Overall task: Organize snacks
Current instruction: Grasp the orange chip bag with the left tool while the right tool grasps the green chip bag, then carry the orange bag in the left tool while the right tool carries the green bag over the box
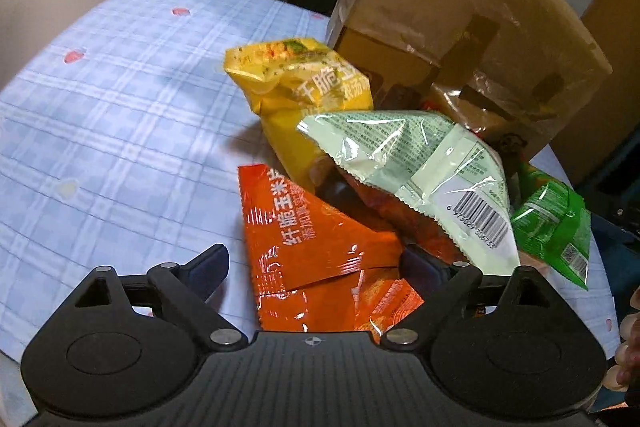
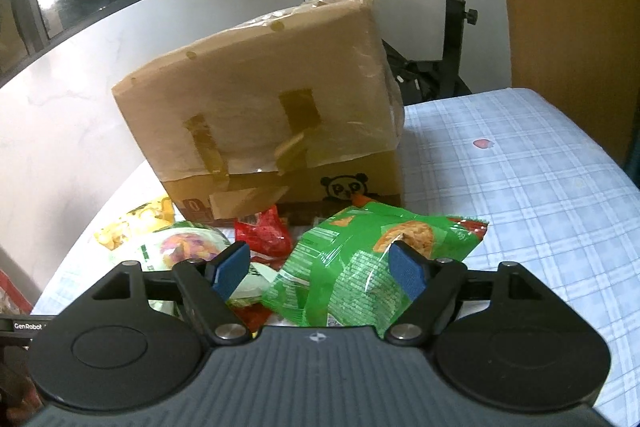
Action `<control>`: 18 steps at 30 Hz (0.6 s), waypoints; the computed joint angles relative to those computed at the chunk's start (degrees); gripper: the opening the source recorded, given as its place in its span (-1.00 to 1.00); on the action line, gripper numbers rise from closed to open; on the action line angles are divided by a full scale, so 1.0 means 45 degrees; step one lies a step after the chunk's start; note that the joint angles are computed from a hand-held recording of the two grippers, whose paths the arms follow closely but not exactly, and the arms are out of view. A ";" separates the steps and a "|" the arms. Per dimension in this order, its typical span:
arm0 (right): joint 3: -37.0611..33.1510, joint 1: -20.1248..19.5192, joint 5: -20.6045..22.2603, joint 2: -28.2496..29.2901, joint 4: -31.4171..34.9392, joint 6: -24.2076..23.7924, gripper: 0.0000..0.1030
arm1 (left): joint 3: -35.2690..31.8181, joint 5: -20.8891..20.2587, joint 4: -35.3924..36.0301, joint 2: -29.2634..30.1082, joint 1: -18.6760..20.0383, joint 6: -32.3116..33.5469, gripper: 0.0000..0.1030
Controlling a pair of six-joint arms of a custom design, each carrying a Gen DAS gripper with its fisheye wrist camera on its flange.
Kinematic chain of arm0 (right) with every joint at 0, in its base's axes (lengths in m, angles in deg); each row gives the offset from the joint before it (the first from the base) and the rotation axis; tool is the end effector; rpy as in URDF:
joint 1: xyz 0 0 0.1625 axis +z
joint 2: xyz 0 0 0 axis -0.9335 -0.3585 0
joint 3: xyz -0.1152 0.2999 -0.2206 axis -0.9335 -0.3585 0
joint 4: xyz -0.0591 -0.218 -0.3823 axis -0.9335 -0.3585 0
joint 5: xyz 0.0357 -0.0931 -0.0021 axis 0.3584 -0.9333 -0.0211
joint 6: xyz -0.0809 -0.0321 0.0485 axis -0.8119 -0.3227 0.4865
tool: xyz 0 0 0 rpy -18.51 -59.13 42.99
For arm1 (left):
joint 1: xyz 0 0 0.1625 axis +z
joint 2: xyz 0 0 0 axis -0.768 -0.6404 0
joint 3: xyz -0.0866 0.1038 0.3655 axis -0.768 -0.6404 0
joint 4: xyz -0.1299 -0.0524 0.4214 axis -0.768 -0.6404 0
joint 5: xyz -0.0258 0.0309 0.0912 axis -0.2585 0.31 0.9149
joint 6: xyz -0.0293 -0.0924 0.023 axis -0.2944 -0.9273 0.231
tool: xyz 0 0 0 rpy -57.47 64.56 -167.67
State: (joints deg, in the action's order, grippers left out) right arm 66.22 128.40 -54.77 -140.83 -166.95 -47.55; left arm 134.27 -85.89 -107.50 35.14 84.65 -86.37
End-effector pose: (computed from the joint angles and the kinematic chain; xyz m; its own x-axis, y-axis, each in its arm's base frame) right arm -0.0512 -0.3695 0.3025 -0.8717 0.1176 0.4756 -0.3343 0.5670 -0.7529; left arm -0.2693 -0.4228 -0.1083 -0.8839 0.1346 -0.4480 0.3515 0.8230 -0.4463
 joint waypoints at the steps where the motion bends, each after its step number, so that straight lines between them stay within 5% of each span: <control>1: -0.0057 0.0023 -0.0095 0.0054 -0.0037 0.0051 0.55 | -0.0051 -0.0118 -0.0038 0.0038 0.0059 0.0037 0.87; 4: -0.0218 0.0033 -0.0325 0.0162 -0.0006 0.0329 0.55 | -0.0136 -0.0317 -0.0051 0.0096 0.0186 0.0222 0.86; 8: -0.0374 0.0037 -0.0696 0.0348 -0.0206 0.0760 0.60 | -0.0062 -0.0610 -0.0535 0.0106 0.0267 0.0668 0.29; 18: -0.0516 -0.0302 -0.0879 0.0463 -0.0255 0.1609 0.75 | 0.0088 0.0175 -0.0256 -0.0302 -0.0095 0.0567 0.06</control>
State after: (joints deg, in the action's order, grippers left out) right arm 63.90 127.05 -58.73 -138.75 -168.10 -40.31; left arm 134.66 -85.10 -108.66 33.78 84.22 -83.82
